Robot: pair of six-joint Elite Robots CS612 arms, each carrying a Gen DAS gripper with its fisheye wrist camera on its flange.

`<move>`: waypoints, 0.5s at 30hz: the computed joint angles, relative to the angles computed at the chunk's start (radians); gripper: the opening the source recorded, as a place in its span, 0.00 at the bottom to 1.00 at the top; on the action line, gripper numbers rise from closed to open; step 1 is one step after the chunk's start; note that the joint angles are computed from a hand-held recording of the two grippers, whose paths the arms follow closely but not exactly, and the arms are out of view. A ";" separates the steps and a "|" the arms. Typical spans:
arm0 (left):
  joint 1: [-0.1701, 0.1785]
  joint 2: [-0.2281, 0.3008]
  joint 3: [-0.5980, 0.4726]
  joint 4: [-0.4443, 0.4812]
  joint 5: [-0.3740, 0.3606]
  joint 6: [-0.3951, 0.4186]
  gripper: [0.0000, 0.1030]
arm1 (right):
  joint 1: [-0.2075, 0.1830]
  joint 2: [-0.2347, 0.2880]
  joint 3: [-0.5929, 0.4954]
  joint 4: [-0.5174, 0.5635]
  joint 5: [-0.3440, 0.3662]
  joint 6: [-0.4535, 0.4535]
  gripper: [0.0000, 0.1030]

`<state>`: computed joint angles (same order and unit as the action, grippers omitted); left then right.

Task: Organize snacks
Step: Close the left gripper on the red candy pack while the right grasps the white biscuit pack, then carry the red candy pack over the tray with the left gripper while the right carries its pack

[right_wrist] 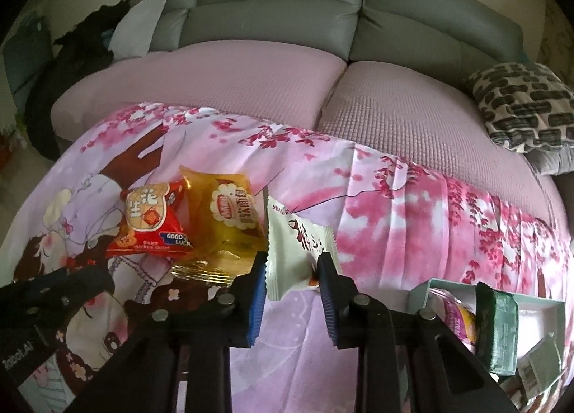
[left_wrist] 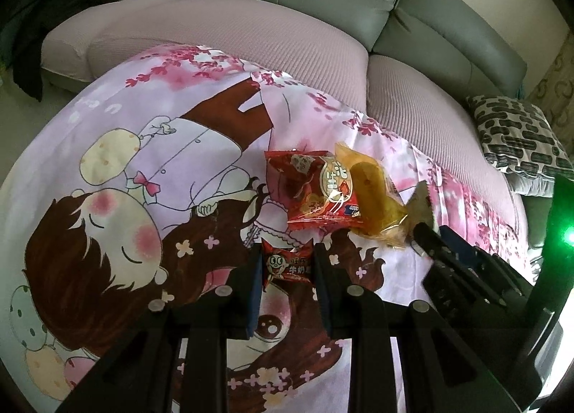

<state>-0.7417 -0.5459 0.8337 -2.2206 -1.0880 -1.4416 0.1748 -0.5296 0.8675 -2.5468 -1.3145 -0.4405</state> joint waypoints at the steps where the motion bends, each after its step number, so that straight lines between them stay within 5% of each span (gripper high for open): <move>1: -0.001 -0.001 0.001 0.000 0.003 0.000 0.27 | -0.002 -0.006 0.007 -0.007 0.001 -0.001 0.25; 15: -0.012 -0.009 -0.009 -0.010 0.049 0.035 0.27 | -0.049 -0.138 0.203 -0.125 0.117 0.086 0.24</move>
